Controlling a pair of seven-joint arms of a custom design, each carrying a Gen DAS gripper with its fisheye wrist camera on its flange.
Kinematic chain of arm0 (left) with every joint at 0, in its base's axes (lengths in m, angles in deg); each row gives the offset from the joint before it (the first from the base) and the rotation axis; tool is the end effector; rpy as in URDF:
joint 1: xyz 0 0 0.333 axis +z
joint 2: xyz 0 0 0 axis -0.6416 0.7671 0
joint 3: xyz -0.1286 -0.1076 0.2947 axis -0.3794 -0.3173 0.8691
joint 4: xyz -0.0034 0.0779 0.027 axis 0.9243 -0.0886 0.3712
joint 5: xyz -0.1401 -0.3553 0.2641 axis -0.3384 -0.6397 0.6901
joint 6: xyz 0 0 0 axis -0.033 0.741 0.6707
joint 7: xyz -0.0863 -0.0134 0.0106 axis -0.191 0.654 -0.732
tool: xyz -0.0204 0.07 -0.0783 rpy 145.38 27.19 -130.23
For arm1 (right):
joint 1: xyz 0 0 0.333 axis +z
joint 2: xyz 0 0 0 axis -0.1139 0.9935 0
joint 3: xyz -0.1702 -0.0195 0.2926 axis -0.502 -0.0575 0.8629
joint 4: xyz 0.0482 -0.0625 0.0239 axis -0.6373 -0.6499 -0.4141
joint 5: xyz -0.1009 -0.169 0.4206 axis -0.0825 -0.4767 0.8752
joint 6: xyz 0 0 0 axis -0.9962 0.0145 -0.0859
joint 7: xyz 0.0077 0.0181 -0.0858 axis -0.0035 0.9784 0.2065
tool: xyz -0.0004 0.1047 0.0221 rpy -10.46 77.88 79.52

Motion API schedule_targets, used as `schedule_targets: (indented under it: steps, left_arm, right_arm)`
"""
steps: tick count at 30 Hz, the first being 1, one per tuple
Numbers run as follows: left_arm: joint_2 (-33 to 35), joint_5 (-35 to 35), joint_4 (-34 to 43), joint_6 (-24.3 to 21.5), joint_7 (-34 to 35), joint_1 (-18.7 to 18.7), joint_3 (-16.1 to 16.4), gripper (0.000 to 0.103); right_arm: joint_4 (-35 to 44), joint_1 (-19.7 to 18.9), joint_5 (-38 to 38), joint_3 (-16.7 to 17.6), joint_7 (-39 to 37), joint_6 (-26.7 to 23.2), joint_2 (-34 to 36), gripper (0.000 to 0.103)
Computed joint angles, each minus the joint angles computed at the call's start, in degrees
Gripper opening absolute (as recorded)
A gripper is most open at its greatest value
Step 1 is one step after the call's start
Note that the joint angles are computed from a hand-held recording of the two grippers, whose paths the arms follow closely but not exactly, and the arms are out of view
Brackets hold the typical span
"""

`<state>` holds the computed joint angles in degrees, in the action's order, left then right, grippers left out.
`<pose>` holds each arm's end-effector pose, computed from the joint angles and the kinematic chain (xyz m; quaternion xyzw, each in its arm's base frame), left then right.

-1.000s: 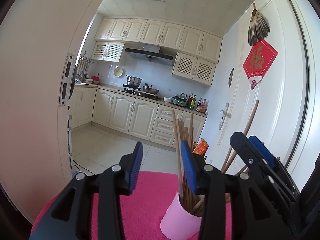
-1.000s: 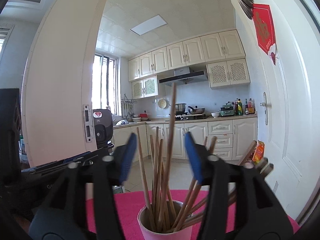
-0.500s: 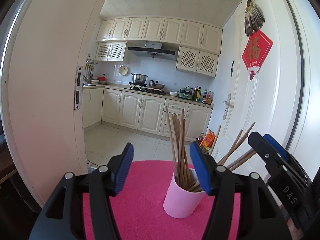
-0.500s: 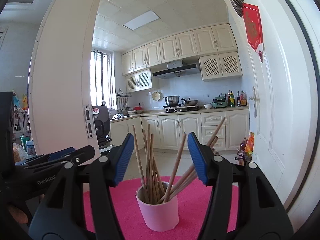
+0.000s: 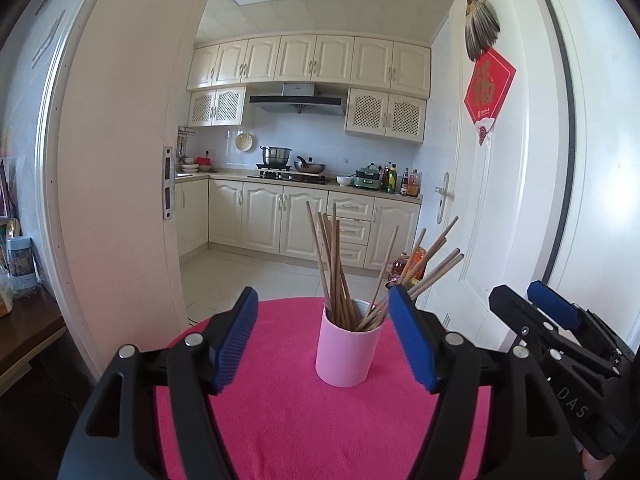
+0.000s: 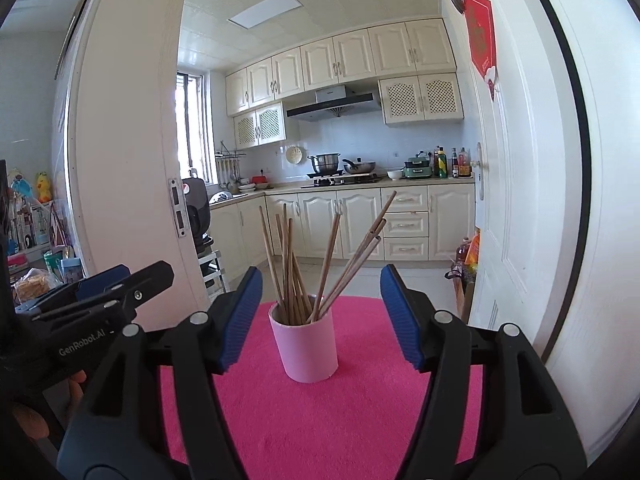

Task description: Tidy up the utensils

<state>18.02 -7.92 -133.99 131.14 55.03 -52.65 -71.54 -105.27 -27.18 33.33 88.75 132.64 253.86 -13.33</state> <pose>0.4569 -0.4127 0.6511 -0.5049 0.6119 -0.5020 0.3446 0.4226 0.2026 0.6668 -0.5118 0.5708 -0.4200 0.4856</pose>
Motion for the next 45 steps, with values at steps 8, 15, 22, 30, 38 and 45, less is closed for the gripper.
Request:
schedule_targets:
  steps: [8,15,22,30,38,45]
  left_arm:
    - [-5.78,1.12,-3.06,-5.45,0.97,-0.07,-3.72,0.071]
    - [-10.31,1.28,-5.99,-5.73,-0.43,0.63,-5.75,0.071]
    - [-12.43,-0.02,-7.49,-5.55,-1.23,2.1,-7.6,0.071]
    - [-12.63,0.69,-7.09,-6.27,-1.78,3.54,-9.42,0.071]
    - [-12.32,2.03,-6.64,-6.81,-2.64,3.26,-9.5,0.071]
    - [-12.5,3.47,-6.79,-7.31,-3.87,2.79,-9.29,0.071]
  right_arm:
    - [-3.45,3.91,-1.13,-1.92,0.58,-4.48,-7.24,0.071]
    - [-5.84,6.03,-2.45,-3.08,1.5,-7.44,-12.6,0.075]
    - [-6.75,7.48,-3.89,-3.93,1.73,-8.98,-14.42,0.078]
    - [-7.34,8.72,-4.41,-4.98,1.72,-9.07,-14.47,0.08]
    - [-7.45,9.45,-4.43,-5.64,1.36,-9.35,-14.28,0.081]
    - [-7.69,9.48,-4.57,-5.56,1.42,-9.41,-14.67,0.083]
